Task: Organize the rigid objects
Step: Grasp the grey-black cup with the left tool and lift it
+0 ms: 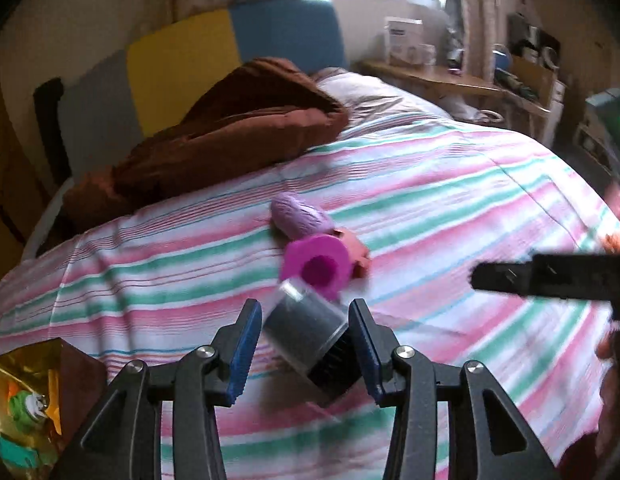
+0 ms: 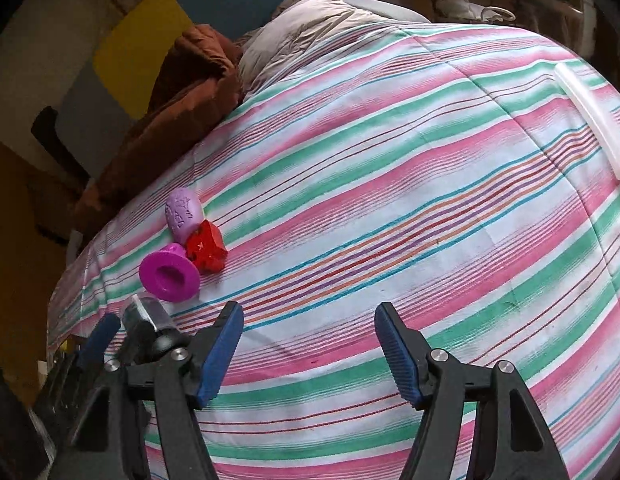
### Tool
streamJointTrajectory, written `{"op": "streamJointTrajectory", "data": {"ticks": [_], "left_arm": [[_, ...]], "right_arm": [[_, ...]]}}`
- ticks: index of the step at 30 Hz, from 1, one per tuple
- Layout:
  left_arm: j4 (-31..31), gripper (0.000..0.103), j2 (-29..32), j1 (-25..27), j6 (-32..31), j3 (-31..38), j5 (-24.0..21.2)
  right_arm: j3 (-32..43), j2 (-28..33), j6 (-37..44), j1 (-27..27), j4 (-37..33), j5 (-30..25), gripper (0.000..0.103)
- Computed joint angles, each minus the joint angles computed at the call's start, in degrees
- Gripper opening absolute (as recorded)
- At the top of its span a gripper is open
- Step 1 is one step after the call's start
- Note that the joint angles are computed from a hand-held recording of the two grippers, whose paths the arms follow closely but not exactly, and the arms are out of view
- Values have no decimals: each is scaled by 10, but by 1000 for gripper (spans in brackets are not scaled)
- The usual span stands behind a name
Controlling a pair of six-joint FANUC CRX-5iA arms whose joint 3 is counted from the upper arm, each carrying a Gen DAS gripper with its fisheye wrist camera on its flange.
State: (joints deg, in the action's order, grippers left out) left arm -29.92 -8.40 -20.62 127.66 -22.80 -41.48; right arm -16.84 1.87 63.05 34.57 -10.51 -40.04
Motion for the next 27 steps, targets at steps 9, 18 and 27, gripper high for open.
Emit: {"op": "streamJointTrajectory", "data": {"ticks": [9, 18, 27], "left_arm": [[81, 46, -35, -14, -75, -86, 58], [58, 46, -76, -30, -51, -114, 58], [47, 56, -32, -32, -56, -63, 57]], "right_arm": [[4, 0, 6, -8, -17, -5, 69], [11, 4, 19, -18, -36, -12, 69], [13, 7, 16, -19, -37, -17, 70]]}}
